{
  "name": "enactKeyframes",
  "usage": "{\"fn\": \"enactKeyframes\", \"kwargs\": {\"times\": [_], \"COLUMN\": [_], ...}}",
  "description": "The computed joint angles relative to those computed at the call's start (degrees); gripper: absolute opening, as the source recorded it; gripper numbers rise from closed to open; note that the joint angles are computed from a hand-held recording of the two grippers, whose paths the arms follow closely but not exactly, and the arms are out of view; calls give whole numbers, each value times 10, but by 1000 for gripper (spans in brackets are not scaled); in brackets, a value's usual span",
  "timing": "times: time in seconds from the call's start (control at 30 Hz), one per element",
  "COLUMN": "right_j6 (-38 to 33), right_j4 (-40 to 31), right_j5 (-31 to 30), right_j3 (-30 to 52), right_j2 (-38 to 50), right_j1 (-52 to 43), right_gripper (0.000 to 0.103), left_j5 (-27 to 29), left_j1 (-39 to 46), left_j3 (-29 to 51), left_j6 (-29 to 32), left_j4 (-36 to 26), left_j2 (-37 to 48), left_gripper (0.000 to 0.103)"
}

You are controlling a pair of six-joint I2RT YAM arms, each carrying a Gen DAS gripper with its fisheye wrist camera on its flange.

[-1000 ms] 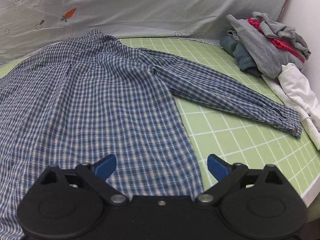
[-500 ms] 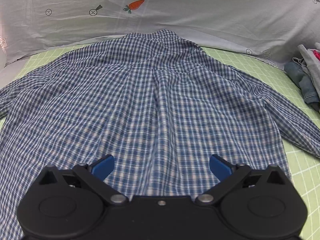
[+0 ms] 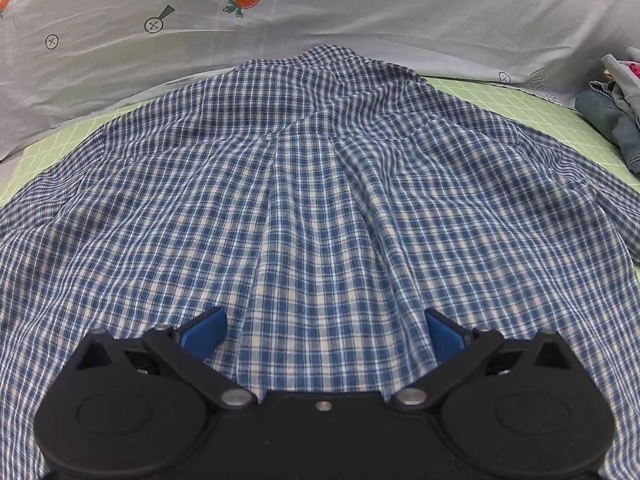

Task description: Fold clothes

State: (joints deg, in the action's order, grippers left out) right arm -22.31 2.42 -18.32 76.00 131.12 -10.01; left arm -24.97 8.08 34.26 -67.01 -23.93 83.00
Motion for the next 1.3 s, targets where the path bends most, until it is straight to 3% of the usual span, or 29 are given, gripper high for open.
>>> {"fn": "enactKeyframes", "kwargs": {"times": [0.1, 0.17, 0.23, 0.37, 0.5, 0.57, 0.67, 0.7, 0.77, 0.8, 0.93, 1.0, 1.23, 1.3], "right_j6": [7, 14, 16, 9, 4, 3, 2, 2, 2, 0, -12, -6, 13, 15], "right_j4": [38, 63, 82, 103, 136, 156, 169, 168, 161, 148, 46, 34, -4, -31], "right_j5": [-6, -7, -13, -29, -49, -59, -66, -66, -63, -58, -16, -8, -67, -89], "right_j3": [-18, -31, -38, -43, -58, -64, -67, -66, -63, -58, -23, -28, -30, -16], "right_j2": [1, 0, 2, 7, 10, 14, 17, 17, 17, 15, -6, -23, -68, -74], "right_j1": [-1, 0, 0, -5, -12, -16, -19, -19, -18, -16, 0, 11, 80, 106], "right_gripper": [103, 103, 103, 103, 103, 103, 103, 103, 103, 103, 103, 103, 102, 93], "left_j5": [-20, -30, -22, -50, -38, -7, 56, 66, 82, 86, 66, 49, 54, 63], "left_j1": [-2, -10, -16, -55, -111, -144, -190, -203, -223, -228, -242, -239, -214, -212], "left_j3": [20, 27, 22, 57, 93, 115, 148, 164, 194, 202, 204, 207, 206, 198], "left_j6": [9, 22, 32, 21, 98, 169, 205, 203, 195, 192, 168, 150, 98, 84], "left_j4": [2, 4, 26, 10, 70, 121, 168, 170, 158, 152, 121, 93, 29, 30], "left_j2": [35, 37, 23, 18, 2, 9, 44, 64, 98, 108, 111, 112, 139, 144], "left_gripper": [77, 44, 22, 11, 10, 11, 15, 19, 44, 47, 55, 58, 58, 58]}}
